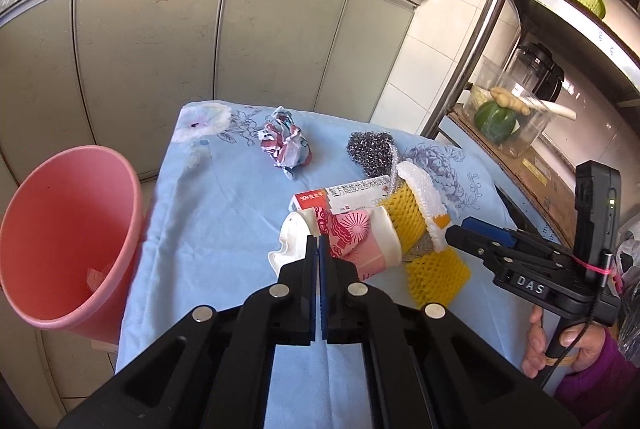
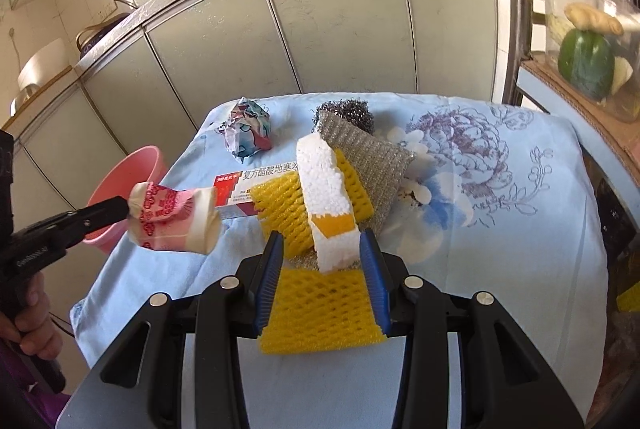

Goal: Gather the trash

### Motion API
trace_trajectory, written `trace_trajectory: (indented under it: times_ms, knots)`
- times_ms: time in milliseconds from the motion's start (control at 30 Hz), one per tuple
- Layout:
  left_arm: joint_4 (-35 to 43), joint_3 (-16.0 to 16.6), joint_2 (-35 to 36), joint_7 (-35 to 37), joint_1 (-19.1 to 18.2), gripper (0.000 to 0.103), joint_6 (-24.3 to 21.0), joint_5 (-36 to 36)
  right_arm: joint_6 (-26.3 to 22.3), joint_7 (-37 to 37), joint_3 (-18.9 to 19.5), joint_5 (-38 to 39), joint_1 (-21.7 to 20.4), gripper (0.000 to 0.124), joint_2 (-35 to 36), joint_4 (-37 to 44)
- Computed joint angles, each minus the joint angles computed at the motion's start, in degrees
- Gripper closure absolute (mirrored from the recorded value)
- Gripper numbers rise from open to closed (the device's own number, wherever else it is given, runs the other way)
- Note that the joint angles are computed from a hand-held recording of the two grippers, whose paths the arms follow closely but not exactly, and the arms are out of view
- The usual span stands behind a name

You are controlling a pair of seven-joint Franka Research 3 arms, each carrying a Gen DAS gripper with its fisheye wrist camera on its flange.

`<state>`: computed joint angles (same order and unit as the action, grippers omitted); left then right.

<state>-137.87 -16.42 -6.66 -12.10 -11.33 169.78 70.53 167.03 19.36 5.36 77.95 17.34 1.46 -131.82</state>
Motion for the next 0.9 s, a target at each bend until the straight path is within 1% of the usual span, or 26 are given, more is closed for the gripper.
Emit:
trace_trajectory:
  times_ms: [133,200,300,333,433,533,633,800,900]
  knots:
    - [-1.1,0.05,-1.27,-0.57,0.39,0.103,0.24,0.3,2.76,-0.24,0.67,-2.07,0.48,0.084,2.24,1.79]
    - [-1.5,-0.15,-1.87,-1.3,0.74,0.103,0.31,0.84,2.85,0.29,0.99,-3.54,0.33,0.084,3.29,2.54]
    - [-1.95,-0.52,-2.77,-2.95,1.31,0.103,0.37,2.27,3.04,0.14,1.58,-3.02,-0.03,0.085,3.84,3.02]
    - [-2.21,-0.61,-3.19,-3.49,1.47,0.103,0.42,2.75,2.69,-0.49,1.74,-2.01,-0.25,0.092,3.68,3.0]
    - [-3.13,-0.91,-4.81,-4.86,2.01,0.103,0.4,4.09,2.86,0.9,1.74,-2.67,-0.24,0.107,3.26,2.55]
    - [-3.97,-1.26,-6.35,-6.59,2.65,0.103,0.47,5.46,2.76,0.29,1.74,-1.25,-0.24,0.117,2.27,1.95]
    - [-4.99,-1.53,-8.1,-8.7,3.4,0.103,0.75,7.1,2.9,-1.53,1.72,1.06,0.22,0.122,1.04,1.42]
    - [-6.75,-1.75,-10.88,-11.53,4.46,0.103,1.18,9.4,2.95,-6.25,1.42,6.89,1.51,0.123,-1.3,0.79]
    - [-7.97,-1.56,-12.32,-12.84,5.08,0.103,2.09,10.29,4.34,-5.26,1.36,5.74,2.48,0.123,-1.94,0.42]
